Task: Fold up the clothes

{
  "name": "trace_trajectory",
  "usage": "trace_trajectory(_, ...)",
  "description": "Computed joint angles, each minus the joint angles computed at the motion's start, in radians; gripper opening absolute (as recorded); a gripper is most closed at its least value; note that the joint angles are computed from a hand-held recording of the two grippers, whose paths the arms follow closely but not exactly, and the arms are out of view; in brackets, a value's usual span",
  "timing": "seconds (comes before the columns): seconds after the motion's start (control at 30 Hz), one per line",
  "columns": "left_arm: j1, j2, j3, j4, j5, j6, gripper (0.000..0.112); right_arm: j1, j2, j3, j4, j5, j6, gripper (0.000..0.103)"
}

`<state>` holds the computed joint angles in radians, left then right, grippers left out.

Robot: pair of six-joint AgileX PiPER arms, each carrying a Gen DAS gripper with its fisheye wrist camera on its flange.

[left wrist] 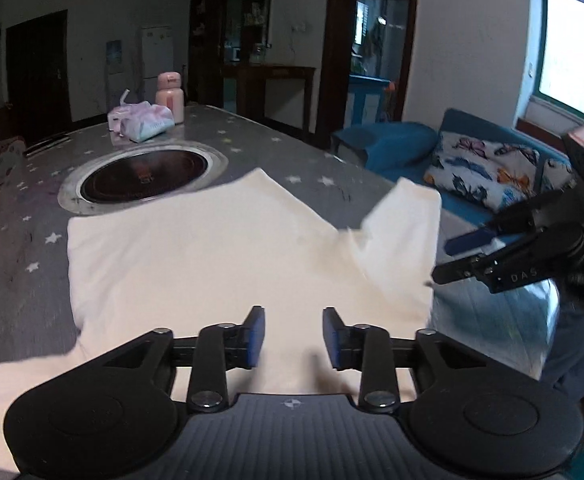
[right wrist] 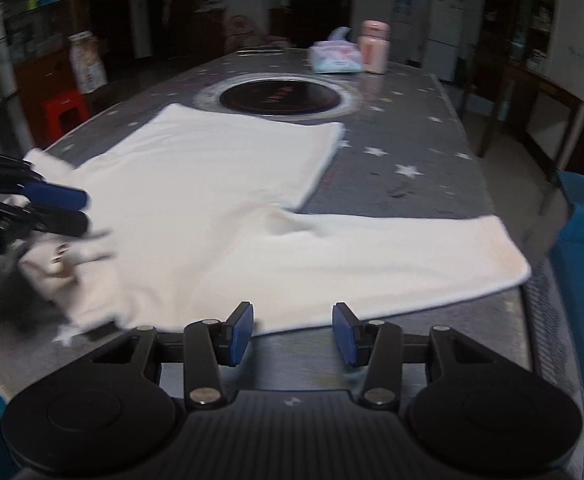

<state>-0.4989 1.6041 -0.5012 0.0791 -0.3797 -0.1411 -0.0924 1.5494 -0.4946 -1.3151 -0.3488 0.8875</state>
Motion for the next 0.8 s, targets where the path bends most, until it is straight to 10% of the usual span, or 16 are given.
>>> trace_trajectory(0.8, -0.031, 0.15, -0.184, 0.056, 0.088, -0.16, 0.044, -0.209, 0.213, -0.202, 0.213, 0.034, -0.077, 0.044)
